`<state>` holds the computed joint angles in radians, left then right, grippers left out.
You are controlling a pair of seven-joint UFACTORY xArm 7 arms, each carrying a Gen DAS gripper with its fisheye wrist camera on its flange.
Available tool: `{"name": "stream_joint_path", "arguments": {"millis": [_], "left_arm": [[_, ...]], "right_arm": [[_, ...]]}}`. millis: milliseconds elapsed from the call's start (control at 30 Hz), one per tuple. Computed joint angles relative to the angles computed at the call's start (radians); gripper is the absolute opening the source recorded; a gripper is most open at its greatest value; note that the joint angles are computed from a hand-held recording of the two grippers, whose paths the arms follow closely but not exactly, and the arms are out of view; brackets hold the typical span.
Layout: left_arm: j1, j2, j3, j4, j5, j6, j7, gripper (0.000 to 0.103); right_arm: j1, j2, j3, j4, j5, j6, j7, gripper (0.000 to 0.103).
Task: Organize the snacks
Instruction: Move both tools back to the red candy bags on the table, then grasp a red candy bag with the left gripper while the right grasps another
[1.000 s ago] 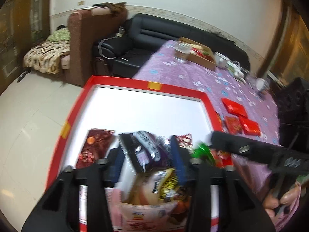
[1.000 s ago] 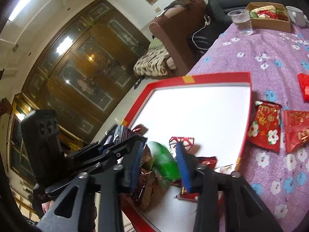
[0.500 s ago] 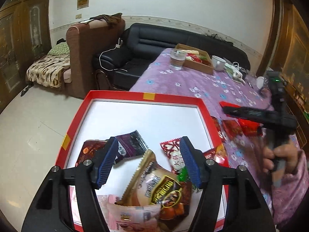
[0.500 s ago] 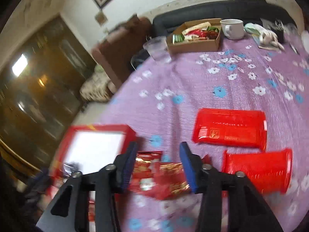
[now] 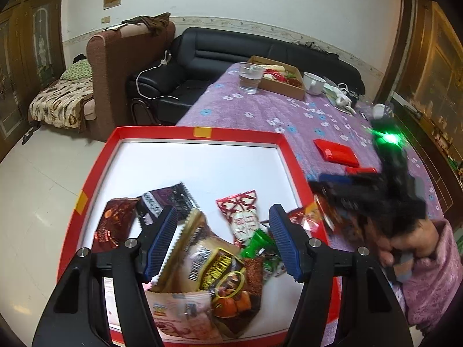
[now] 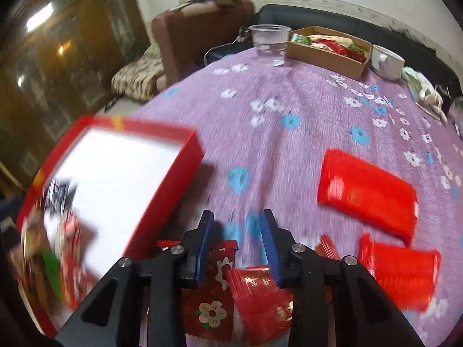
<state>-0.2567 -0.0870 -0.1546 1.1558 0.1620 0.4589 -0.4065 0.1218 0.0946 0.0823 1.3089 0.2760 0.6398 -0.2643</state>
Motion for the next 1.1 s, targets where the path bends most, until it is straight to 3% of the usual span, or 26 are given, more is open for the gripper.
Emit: {"name": "stream_joint_path", "arguments": {"millis": [167,267,333,400,467,567,667,767,900,1100], "left_arm": [[-0.022,-0.004,-0.006,-0.004,-0.046,-0.025,0.054,0.065],[-0.049,0.004,-0.014,0.005,-0.1,-0.031,0.123,0.065],[-0.077,0.011,-0.024,0.013,-0.15,-0.029,0.19,0.065],[-0.107,0.022,-0.036,0.025,-0.194,-0.027,0.268,0.065],[-0.126,0.028,-0.056,0.032,-0.146,-0.025,0.283,0.065],[-0.152,0.066,-0.08,0.075,-0.036,0.028,0.301,0.07],[-0.182,0.113,-0.088,0.121,0.085,0.094,0.295,0.072],[-0.205,0.15,-0.089,0.16,0.031,0.137,0.407,0.072],[-0.225,0.191,-0.076,0.21,0.038,0.183,0.419,0.072],[-0.217,0.227,-0.062,0.26,-0.059,0.276,0.485,0.072]], "right_arm": [[-0.014,-0.254,-0.038,-0.263,0.109,0.035,-0.147,0.033],[-0.012,-0.409,-0.109,-0.388,0.163,0.099,-0.212,0.033],[-0.007,-0.526,-0.179,-0.477,0.249,0.08,-0.275,0.037],[-0.027,-0.604,-0.221,-0.522,0.268,0.064,-0.274,0.037],[-0.053,-0.635,-0.245,-0.535,0.253,0.068,-0.246,0.04],[-0.089,-0.654,-0.258,-0.545,0.207,0.099,-0.201,0.044],[-0.088,-0.663,-0.294,-0.555,0.229,0.107,-0.194,0.048],[-0.067,-0.646,-0.303,-0.541,0.257,0.085,-0.206,0.055],[-0.015,-0.554,-0.287,-0.468,0.286,0.065,-0.272,0.068],[-0.011,-0.356,-0.2,-0.305,0.25,0.076,-0.307,0.067]]}}
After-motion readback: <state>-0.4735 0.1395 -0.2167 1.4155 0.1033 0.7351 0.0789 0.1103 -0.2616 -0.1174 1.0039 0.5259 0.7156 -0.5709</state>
